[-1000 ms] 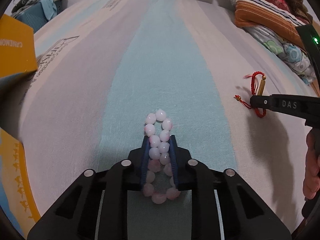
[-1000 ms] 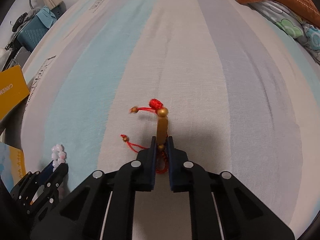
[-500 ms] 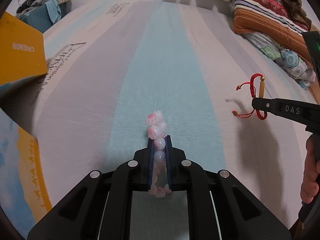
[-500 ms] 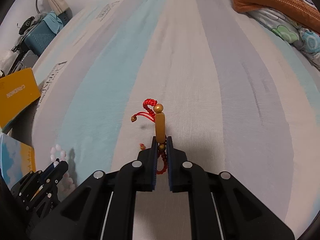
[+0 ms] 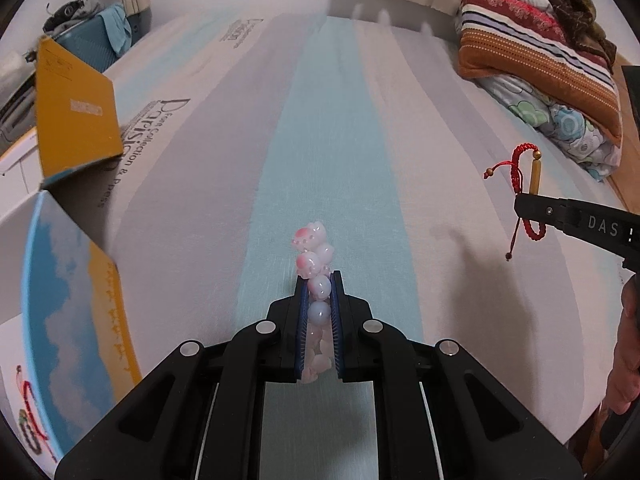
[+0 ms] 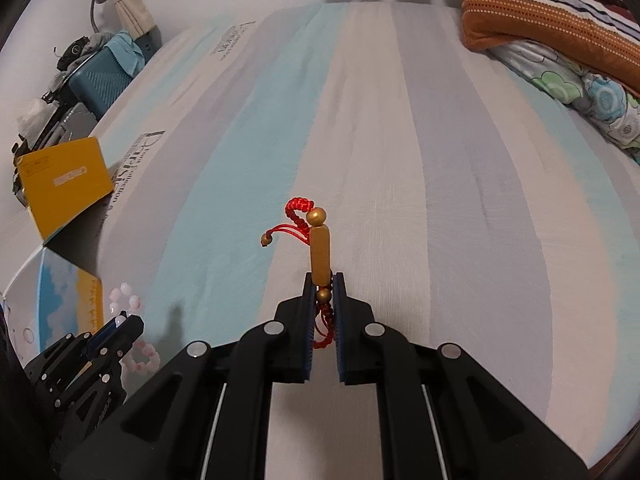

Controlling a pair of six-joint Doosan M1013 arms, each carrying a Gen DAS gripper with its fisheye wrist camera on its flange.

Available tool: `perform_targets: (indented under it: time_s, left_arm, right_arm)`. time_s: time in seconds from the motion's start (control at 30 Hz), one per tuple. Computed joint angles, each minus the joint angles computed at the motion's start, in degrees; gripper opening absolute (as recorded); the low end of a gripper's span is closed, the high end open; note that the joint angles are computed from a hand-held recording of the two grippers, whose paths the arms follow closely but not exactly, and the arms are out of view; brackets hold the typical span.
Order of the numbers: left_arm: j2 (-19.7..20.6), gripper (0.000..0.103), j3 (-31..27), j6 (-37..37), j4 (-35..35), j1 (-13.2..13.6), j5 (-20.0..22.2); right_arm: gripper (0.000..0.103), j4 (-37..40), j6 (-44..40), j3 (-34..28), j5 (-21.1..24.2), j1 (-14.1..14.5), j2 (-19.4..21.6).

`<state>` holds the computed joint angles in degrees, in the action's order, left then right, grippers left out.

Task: Organize jewelry
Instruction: 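Lift both bracelets and carry them toward the white box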

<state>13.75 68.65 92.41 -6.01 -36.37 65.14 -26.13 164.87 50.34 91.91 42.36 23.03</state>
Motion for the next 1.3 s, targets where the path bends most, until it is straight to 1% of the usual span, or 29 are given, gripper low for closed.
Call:
perform_targets:
  time_s: [0.07, 0.33, 0.5, 0.7, 0.83, 0.93, 1.0, 1.17, 1.3]
  left_arm:
    - [-0.29, 0.01, -0.34, -0.33, 0.07, 0.02, 1.06]
    - [-2.17, 0.01, -0.15, 0.17, 0.51, -0.17, 2.74]
    - [-3.55, 0.01, 0.15, 0.63, 0.36, 0.3, 3.06]
    - [-4.81, 0.01, -0.04, 1.34, 0.23, 0.95, 3.81]
    - [-5.48, 0.01, -0.32, 1.86, 0.16, 1.34, 3.97]
    - [-5.9, 0.01, -0.76, 2.3, 0.03, 1.92, 3.93]
    - [-6.33, 0.01, -0.7, 2.69, -0.17, 2.52, 3.66]
    - [-7.19, 0.01, -0.79, 3.15, -0.83, 3.97, 3.66]
    - [-7.58, 0.01, -1.32, 3.92, -1.21, 5.45, 3.87]
  right_arm:
    - [0.007, -0.39, 0.08, -0.71, 0.7, 0.49, 0.09]
    - [0.007, -2.25, 0.83, -4.63, 3.27, 2.69, 1.21]
    - [0.008, -3.85, -0.1, -7.98, 6.08, 4.12, 2.58]
    - [0.008, -5.17, -0.36, -10.95, 8.01, 5.49, 3.7]
    - [0.008, -6.42, -1.43, -14.15, 10.18, 6.53, 5.13]
    - [0.008, -7.23, -2.52, -16.61, 11.13, 7.15, 6.33]
    - [0.008, -7.15, -2.68, -17.56, 10.92, 7.43, 6.8]
    - [0.008, -8.07, -5.17, -23.28, 13.13, 8.13, 9.81]
    - [0.008, -9.1, -8.45, -30.63, 15.44, 8.59, 13.6]
